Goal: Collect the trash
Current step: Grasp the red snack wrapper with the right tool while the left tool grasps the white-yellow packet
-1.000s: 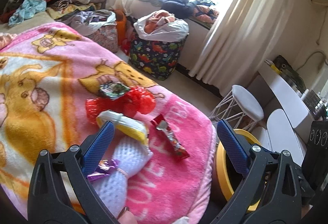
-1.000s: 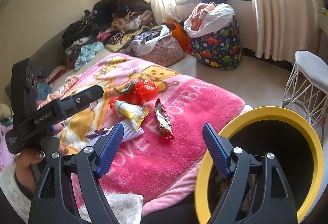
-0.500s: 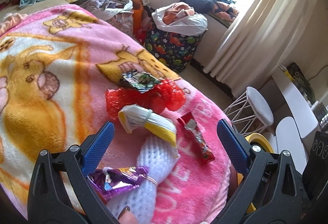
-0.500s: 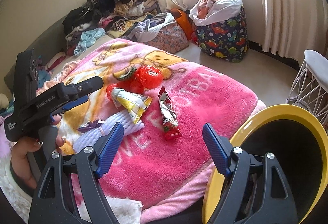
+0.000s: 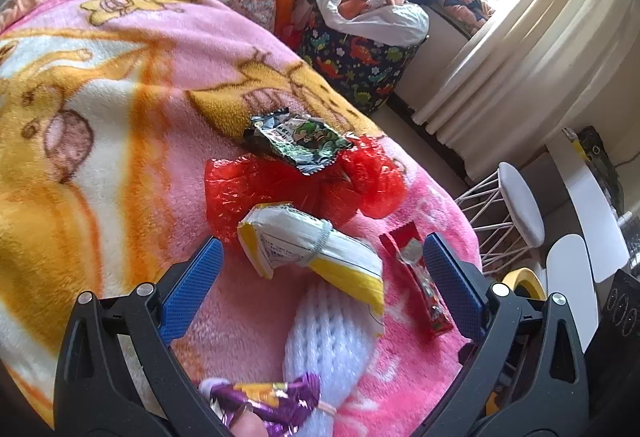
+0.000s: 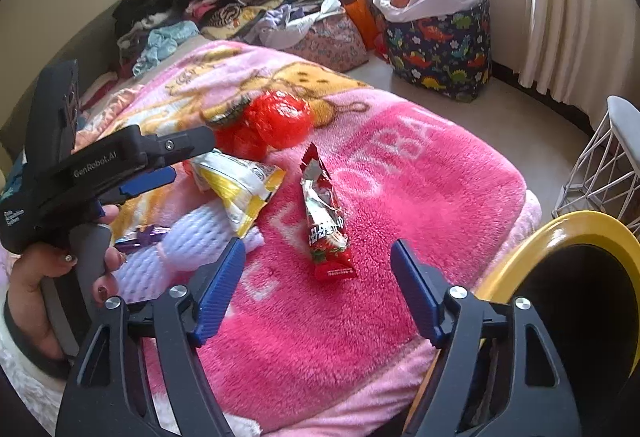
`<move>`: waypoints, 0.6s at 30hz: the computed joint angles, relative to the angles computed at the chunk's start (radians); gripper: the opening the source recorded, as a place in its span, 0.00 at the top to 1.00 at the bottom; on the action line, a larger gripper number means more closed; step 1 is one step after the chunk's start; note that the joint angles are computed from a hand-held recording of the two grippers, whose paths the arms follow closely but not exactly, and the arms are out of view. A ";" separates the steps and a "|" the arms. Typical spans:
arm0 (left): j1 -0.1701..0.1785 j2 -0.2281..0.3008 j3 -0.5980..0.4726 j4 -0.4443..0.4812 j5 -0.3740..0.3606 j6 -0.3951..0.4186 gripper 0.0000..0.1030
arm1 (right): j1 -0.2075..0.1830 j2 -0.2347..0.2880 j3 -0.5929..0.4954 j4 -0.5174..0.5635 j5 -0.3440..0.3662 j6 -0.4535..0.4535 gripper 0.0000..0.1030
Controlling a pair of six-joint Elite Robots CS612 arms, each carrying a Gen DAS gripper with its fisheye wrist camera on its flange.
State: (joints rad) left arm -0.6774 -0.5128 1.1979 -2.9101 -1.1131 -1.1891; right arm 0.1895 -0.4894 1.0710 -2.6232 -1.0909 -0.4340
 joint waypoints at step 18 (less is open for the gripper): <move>0.017 0.022 -0.027 0.035 -0.066 -0.029 0.35 | 0.037 0.087 -0.167 0.191 -0.129 -0.012 0.73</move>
